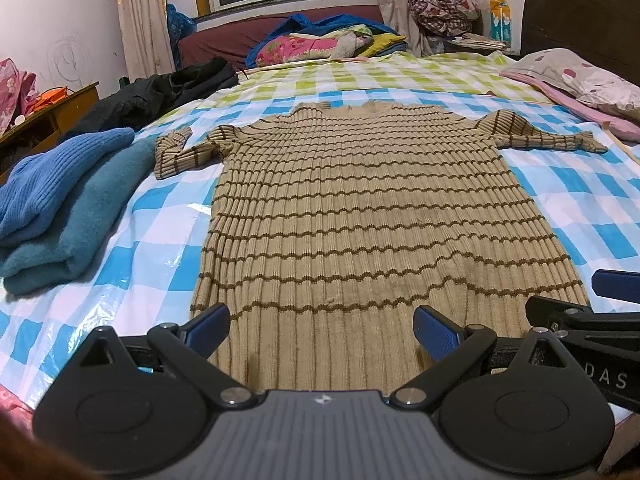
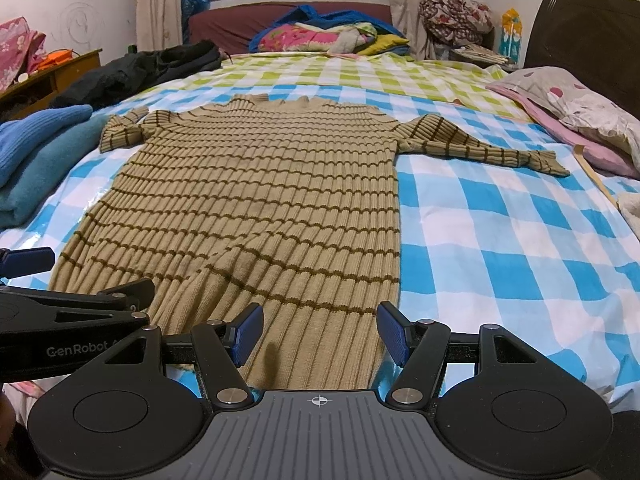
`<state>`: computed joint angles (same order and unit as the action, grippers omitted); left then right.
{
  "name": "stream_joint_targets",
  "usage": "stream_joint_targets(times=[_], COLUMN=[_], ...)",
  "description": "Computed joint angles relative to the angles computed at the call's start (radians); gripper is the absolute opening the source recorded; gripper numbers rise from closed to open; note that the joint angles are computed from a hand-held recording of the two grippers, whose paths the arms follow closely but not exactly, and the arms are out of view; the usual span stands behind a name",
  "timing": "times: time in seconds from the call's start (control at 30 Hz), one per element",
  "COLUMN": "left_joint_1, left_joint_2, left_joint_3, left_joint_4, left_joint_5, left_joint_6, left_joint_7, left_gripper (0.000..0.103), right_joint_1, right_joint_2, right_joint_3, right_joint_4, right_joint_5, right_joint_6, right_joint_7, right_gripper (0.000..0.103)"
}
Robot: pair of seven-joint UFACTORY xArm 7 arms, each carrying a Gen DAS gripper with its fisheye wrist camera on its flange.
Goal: Fold small clothes
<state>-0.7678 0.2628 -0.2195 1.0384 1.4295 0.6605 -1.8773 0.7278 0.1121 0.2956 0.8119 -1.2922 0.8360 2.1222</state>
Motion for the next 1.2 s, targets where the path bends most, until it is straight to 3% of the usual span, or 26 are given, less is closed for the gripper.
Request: stream_joint_targets(times=[0.93,1.2], left_joint_1=[0.008,0.005], left_joint_2=[0.005,0.053], left_joint_3=[0.0,0.019], left_joint_4=[0.013,0.1], left_joint_5=[0.032,0.034], left_joint_6=[0.005,0.004], left_joint_7=[-0.037,0.025], left_gripper=[0.102,0.103], right_joint_1=[0.013,-0.029], right_joint_2=[0.01,-0.013], right_joint_3=[-0.001,-0.024], right_joint_4=[0.034,0.009], right_joint_5=[0.008,-0.077], right_joint_6=[0.061,-0.002], right_joint_7=[-0.079,-0.044], right_gripper=[0.063,0.063])
